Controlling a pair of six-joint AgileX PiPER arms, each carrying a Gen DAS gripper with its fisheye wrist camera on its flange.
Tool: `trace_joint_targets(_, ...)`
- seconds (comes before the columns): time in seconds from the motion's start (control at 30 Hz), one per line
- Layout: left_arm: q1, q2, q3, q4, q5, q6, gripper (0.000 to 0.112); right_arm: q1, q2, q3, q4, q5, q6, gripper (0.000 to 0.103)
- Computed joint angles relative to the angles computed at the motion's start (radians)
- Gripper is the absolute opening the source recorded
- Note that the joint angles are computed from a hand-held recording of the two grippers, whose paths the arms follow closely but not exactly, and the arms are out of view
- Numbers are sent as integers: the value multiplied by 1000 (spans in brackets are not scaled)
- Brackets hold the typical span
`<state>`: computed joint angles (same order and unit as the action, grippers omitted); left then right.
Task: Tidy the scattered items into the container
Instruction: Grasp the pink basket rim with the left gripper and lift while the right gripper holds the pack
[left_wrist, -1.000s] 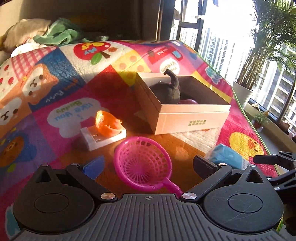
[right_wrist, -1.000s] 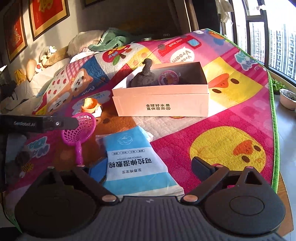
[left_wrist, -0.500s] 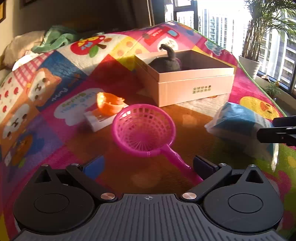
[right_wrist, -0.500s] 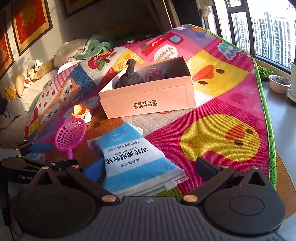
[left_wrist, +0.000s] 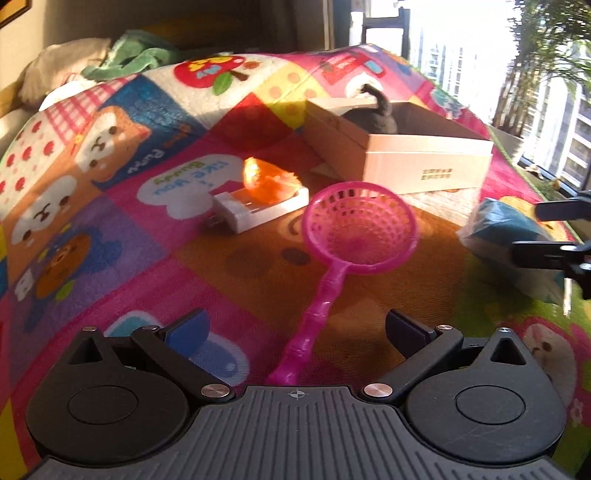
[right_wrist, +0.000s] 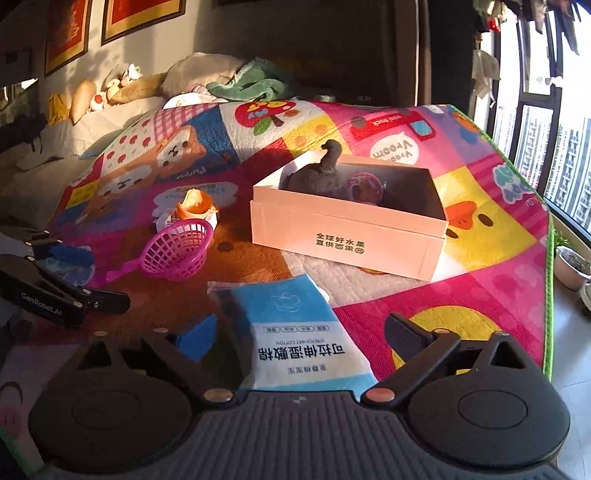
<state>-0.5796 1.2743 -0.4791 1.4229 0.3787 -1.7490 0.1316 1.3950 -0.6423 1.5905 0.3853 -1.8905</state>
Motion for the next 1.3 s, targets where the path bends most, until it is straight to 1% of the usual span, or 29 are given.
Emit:
trace_joint_targets(0.03,5,-7,1,10,-27,8,103,1,23,-23,-51,10,54,87)
trace_joint_targets(0.07,9,-11,0,22,-53,19,103,6,43,-41,-90,10,99,75)
trace_joint_targets(0.1,10,-10,-5,38,-71,26,103,13,55,-51,-119,3,132,69)
trace_joint_targets(0.17,-4,10,-26,96,-71,7,103,15,52,-50,-122,0,147,60)
trace_joint_targets(0.2,-9,28,-43,120,-67,0,103,11,43,-44,-122,5,152,57)
trace_joint_targets(0.27,-5,65,-79,178,-75,-35,103,-1,21,-28,-122,18,158,56)
trace_joint_targets(0.37,36,129,-137,285,-127,-111,103,-23,-18,-3,-138,29,167,55)
trace_joint_targets(0.4,53,154,-160,283,-145,-108,103,-33,-29,2,-154,36,182,55)
trace_joint_targets(0.53,122,216,-221,188,-226,-47,101,-81,-64,16,-213,80,235,54)
trace_joint_targets(0.57,130,222,-225,179,-234,-44,92,-92,-69,18,-225,90,246,54)
trace_joint_targets(0.6,125,222,-224,167,-221,-35,87,-100,-70,18,-236,98,255,54)
trace_joint_targets(0.63,122,220,-223,143,-218,-9,87,-106,-72,18,-246,105,264,54)
trace_joint_targets(0.7,116,208,-211,141,-219,-9,87,-115,-73,18,-260,118,277,54)
trace_joint_targets(0.8,77,177,-195,17,-193,128,87,-120,-81,21,-280,128,302,54)
trace_joint_targets(0.93,7,113,-162,-123,-152,272,87,-130,-110,24,-314,135,343,54)
trace_joint_targets(1.07,-69,29,-154,-225,-81,377,87,-151,-172,32,-345,134,380,52)
trace_joint_targets(1.17,-140,-39,-183,-235,5,406,87,-187,-228,20,-359,146,410,51)
trace_joint_targets(1.3,-206,-94,-260,-257,90,478,87,-235,-292,-25,-352,188,441,51)
